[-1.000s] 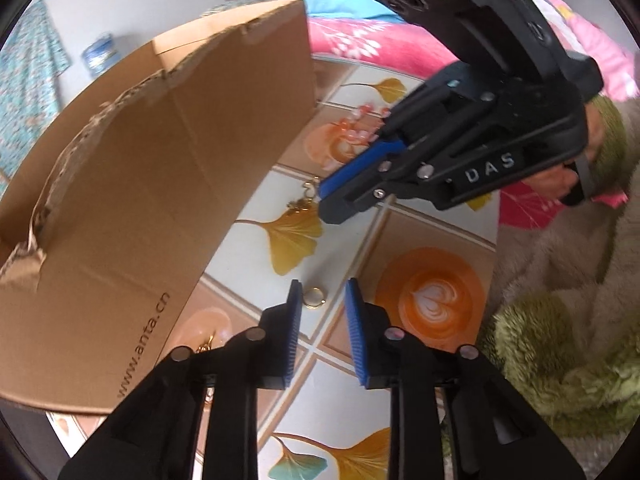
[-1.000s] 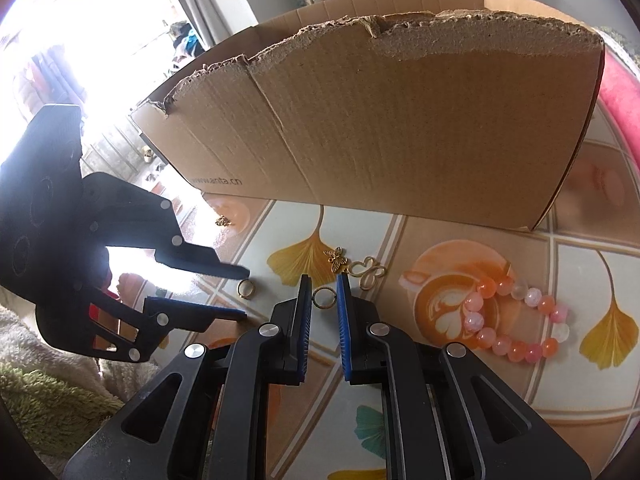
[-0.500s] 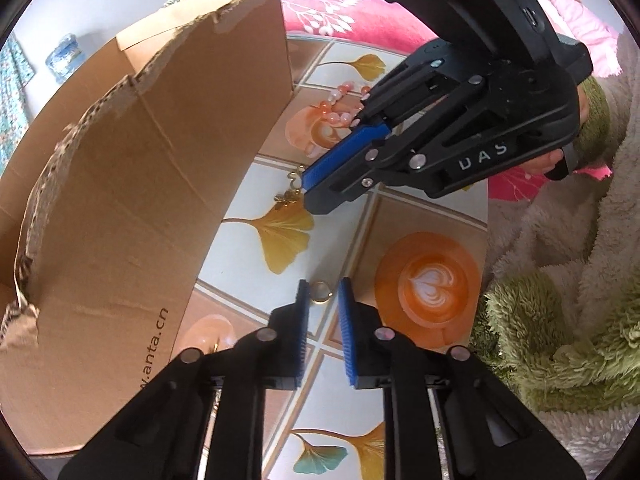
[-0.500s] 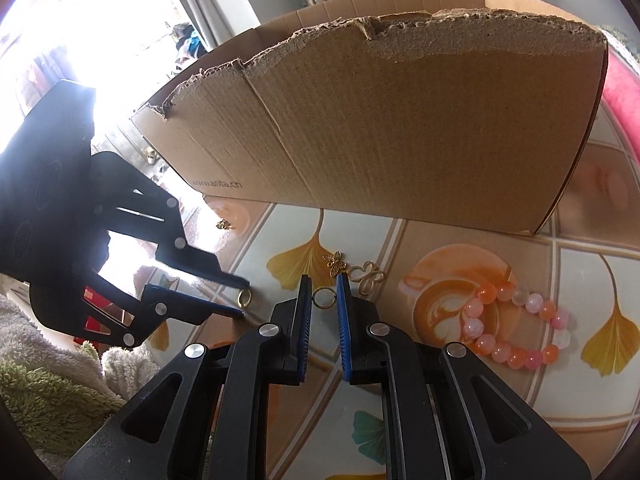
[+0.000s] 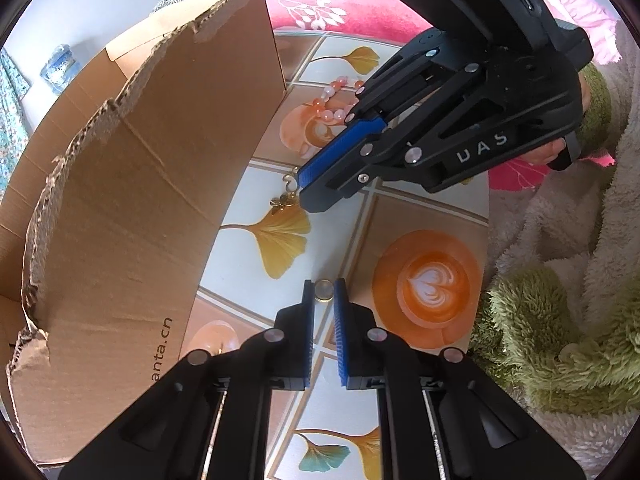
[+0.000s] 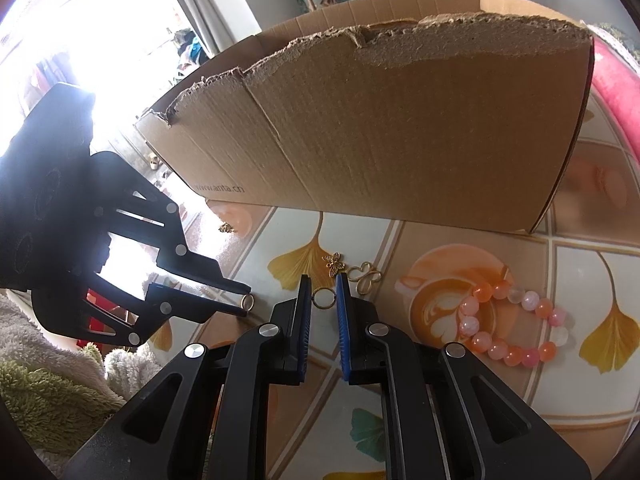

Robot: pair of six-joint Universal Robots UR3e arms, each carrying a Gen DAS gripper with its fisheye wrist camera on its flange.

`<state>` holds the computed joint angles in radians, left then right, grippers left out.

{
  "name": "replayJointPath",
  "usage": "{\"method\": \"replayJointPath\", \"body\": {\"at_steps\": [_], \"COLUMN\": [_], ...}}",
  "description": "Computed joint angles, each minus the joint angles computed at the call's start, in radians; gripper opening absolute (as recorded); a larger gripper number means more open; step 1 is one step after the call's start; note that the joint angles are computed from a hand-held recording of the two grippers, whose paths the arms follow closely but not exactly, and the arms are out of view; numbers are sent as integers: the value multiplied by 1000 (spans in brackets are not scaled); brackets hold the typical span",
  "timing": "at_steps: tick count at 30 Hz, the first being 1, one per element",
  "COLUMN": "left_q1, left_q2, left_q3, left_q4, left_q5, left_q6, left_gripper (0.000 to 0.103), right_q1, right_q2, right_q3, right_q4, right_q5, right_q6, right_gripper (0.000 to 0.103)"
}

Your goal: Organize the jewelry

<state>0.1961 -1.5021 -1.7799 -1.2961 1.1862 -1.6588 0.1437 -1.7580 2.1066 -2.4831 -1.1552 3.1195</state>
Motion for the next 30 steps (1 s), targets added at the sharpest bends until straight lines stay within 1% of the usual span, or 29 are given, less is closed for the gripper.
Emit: {"method": "replayJointPath", "body": {"at_steps": [3,6,10,13,15,17,18,19,20,21,22,23,24,25,27,28,30], "left_q1": [20,38,100,167,225,273,290,296,286,272,256,230,189,157,99,65,8], "left_q2": [16,51,116,172,194,197,193,185,160,119,82,32,-38,-91,-219,-297,-449], "left_q3": [14,10,66,130,200,270,296,311,326,353,375,405,443,488,624,706,884], "left_q4": [-47,-61,-185,-296,-393,-456,-459,-446,-400,-346,-309,-259,-182,-160,-189,-204,-281], "left_q5": [-19,-35,-105,-185,-258,-325,-355,-371,-379,-375,-365,-342,-294,-260,-186,-140,-66], "left_q6": [7,20,41,68,98,105,93,73,21,-52,-103,-172,-274,-331,-438,-494,-575], "left_gripper": [9,9,9,9,9,9,9,9,9,9,9,9,9,9,9,9,9], "right_q1": [-16,-19,-24,-42,-45,-59,-69,-80,-95,-93,-94,-83,-71,-60,-71,-76,-63], "right_q2": [-35,-75,-156,-240,-268,-276,-273,-264,-239,-207,-160,-87,-20,64,199,283,404], "right_q3": [16,21,3,-36,-83,-138,-167,-194,-234,-266,-308,-376,-442,-526,-674,-776,-928], "right_q4": [18,39,101,174,198,204,203,199,188,181,183,199,228,267,374,463,577], "right_q5": [7,4,0,23,31,54,68,83,100,99,96,70,44,24,33,45,32], "right_q6": [-12,-16,-16,-20,-19,-20,-24,-29,-35,-34,-41,-43,-45,-50,-57,-69,-48], "right_gripper": [11,10,10,10,10,10,10,10,10,10,10,10,10,10,10,10,10]}}
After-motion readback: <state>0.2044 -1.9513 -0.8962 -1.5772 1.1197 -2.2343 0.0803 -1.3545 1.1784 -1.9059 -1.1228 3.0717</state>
